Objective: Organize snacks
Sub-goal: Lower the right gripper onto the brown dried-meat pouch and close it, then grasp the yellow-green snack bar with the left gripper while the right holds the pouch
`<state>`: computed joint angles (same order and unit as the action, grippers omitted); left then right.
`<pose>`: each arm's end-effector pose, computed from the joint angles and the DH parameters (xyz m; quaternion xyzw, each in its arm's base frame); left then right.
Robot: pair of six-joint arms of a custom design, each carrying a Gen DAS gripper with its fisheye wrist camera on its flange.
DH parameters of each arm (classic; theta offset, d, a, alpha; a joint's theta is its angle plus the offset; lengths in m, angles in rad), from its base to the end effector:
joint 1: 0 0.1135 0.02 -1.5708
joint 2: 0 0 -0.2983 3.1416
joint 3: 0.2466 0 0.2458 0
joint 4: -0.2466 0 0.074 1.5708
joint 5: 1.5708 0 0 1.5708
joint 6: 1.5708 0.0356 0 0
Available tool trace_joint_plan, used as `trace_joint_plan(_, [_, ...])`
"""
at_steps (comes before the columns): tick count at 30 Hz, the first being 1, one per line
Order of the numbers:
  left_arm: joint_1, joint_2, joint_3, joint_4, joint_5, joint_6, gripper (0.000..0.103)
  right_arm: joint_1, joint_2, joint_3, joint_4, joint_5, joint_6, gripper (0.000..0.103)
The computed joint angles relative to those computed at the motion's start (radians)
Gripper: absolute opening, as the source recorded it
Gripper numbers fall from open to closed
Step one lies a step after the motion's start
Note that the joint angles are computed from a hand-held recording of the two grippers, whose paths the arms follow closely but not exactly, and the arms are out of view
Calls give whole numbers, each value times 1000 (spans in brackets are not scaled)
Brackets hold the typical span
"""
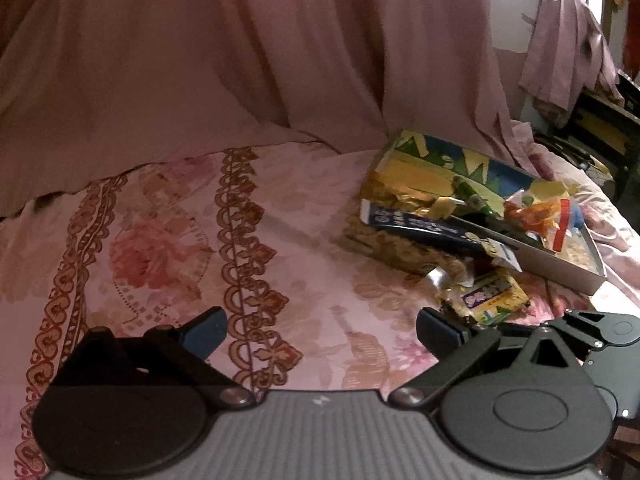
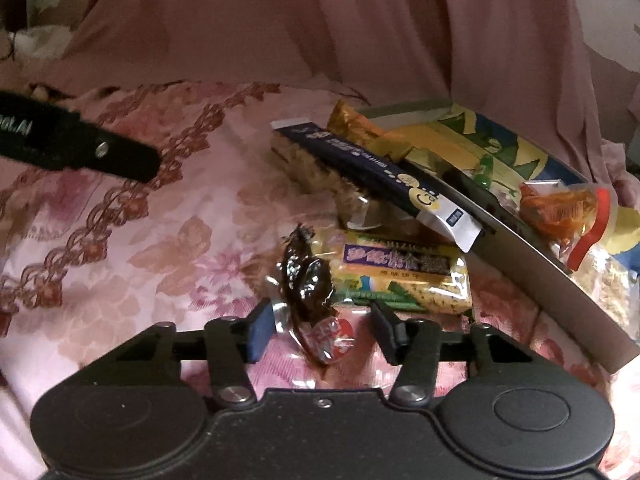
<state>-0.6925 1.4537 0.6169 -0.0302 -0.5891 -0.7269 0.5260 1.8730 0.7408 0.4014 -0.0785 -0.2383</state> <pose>0.2100 -0.1485 0.1940 -0.1155 0.8964 -0.0082 0.4278 0.2977 0.1761 0.1349 -0.3551 0.8406 0.0939 0.3981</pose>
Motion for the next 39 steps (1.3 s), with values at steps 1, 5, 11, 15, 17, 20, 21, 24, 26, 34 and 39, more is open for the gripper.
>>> trace_joint_plan(1, [-10, 3, 9, -10, -5, -3, 103, 2, -10, -4, -13, 3, -12, 52])
trace_joint_plan(5, [-36, 19, 40, -47, -10, -24, 103, 6, -56, -21, -83, 26, -50, 51])
trace_joint_plan(11, [-67, 60, 74, -60, 2, -14, 103, -34, -144, -51, -210, 46, -99, 50])
trace_joint_plan(15, [-67, 122, 110, -49, 20, 25, 103, -105, -175, -67, -245, 52, -66, 50])
trace_joint_plan(17, [-64, 157, 129, -40, 31, 40, 103, -139, -169, -50, -261, 44, 5, 50])
trace_joint_plan(20, [-56, 203, 161, -28, 45, 55, 103, -188, -147, -4, -309, -5, 130, 50])
trace_joint_plan(21, [-53, 221, 174, -23, 50, 62, 103, -195, -145, 1, -321, -13, 154, 50])
trace_joint_plan(24, [-46, 264, 208, -4, 59, 92, 103, -220, -136, 9, -325, -36, 181, 49])
trace_joint_plan(26, [-41, 291, 231, 7, 67, 124, 103, -230, -134, 14, -325, -47, 193, 49])
trace_joint_plan(34, [-15, 386, 289, 101, 135, 295, 103, -268, -118, 20, -286, -71, 223, 49])
trace_joint_plan(39, [-1, 441, 320, 154, 188, 426, 103, -283, -98, 20, -244, -79, 237, 49])
